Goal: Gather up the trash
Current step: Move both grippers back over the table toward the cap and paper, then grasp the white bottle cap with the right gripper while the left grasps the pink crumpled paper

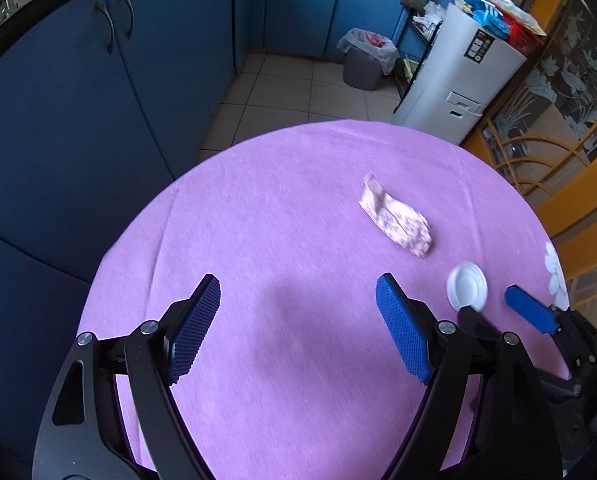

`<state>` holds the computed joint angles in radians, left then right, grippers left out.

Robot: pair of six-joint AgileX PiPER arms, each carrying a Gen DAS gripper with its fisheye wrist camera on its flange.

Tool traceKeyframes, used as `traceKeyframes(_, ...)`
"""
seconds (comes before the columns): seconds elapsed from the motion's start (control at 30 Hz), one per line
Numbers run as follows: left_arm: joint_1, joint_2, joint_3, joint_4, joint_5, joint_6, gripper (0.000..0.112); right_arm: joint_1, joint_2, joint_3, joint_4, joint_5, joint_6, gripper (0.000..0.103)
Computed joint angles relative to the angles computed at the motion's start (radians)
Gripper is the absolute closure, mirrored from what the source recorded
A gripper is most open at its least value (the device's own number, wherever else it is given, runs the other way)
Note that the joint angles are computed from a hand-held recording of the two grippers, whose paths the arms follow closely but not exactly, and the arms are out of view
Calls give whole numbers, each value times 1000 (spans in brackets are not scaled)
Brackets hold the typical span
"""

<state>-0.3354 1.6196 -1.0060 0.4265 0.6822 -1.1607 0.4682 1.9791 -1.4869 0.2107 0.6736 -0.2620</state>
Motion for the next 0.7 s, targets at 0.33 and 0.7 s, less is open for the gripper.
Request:
traceKeyframes(0.33, 34, 85, -82, -51, -28, 93, 32, 33, 4, 33, -162, -84, 131, 64)
traceKeyframes(0.7, 11, 249, -273, -122, -2, 186, 32, -52, -15, 42, -184, -102, 159, 64)
